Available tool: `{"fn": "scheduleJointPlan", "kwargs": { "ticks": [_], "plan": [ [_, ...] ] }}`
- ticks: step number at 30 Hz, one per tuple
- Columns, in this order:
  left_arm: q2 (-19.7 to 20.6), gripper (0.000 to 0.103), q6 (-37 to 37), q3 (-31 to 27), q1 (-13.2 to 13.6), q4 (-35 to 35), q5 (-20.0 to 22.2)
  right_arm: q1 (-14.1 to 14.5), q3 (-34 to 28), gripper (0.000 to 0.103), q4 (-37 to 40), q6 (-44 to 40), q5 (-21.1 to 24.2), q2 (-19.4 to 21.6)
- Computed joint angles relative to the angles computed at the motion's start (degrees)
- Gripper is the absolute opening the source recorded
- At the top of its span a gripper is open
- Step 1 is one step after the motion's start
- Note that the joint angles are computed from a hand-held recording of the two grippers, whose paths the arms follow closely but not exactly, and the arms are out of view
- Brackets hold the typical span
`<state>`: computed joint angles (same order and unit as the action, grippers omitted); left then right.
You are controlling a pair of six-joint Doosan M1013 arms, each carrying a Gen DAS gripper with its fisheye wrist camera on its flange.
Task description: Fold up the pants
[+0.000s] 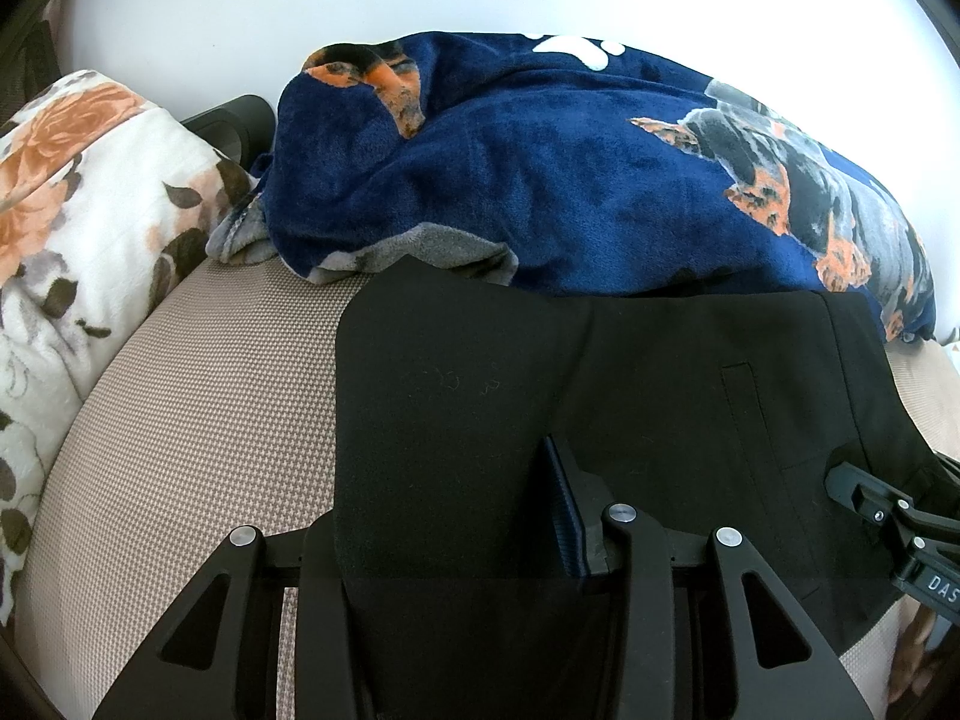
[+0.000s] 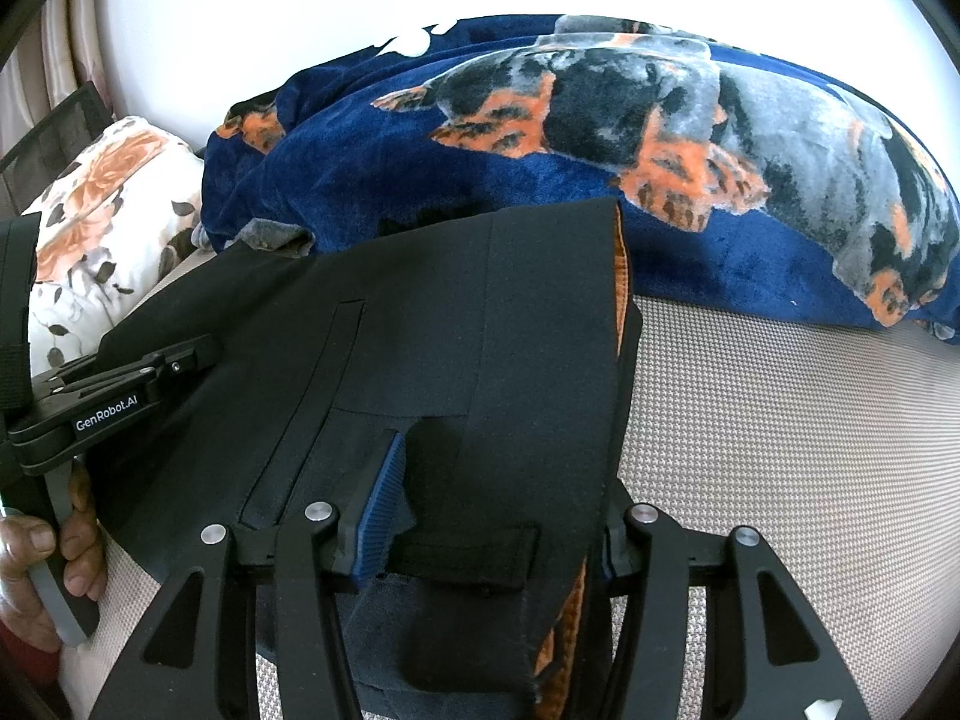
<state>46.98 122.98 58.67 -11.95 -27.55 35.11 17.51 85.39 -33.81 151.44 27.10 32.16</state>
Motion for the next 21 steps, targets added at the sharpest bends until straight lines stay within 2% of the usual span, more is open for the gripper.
{"fn": "scheduleJointPlan", "kwargs": {
  "ticks": [12,15,21],
  "plan": [
    [-0.02,0.042,-0.04,0.04,-0.02,0.07,-0.04,0.02,-0.11,0.051,0.05,-0.13,0.13,0.04],
    [0.0,0.045,-0.5,-0.05,0.05,0.71,-0.23,-0.01,-0.11,0.052,-0.04,-0.31,0.38,0.02],
    [-0.21,0.052,-0.3,0.17,0.33,0.93,-1.69,-1.04,1.02,0.067,2.67,-2.82,-0.85,-0.63]
  ]
}}
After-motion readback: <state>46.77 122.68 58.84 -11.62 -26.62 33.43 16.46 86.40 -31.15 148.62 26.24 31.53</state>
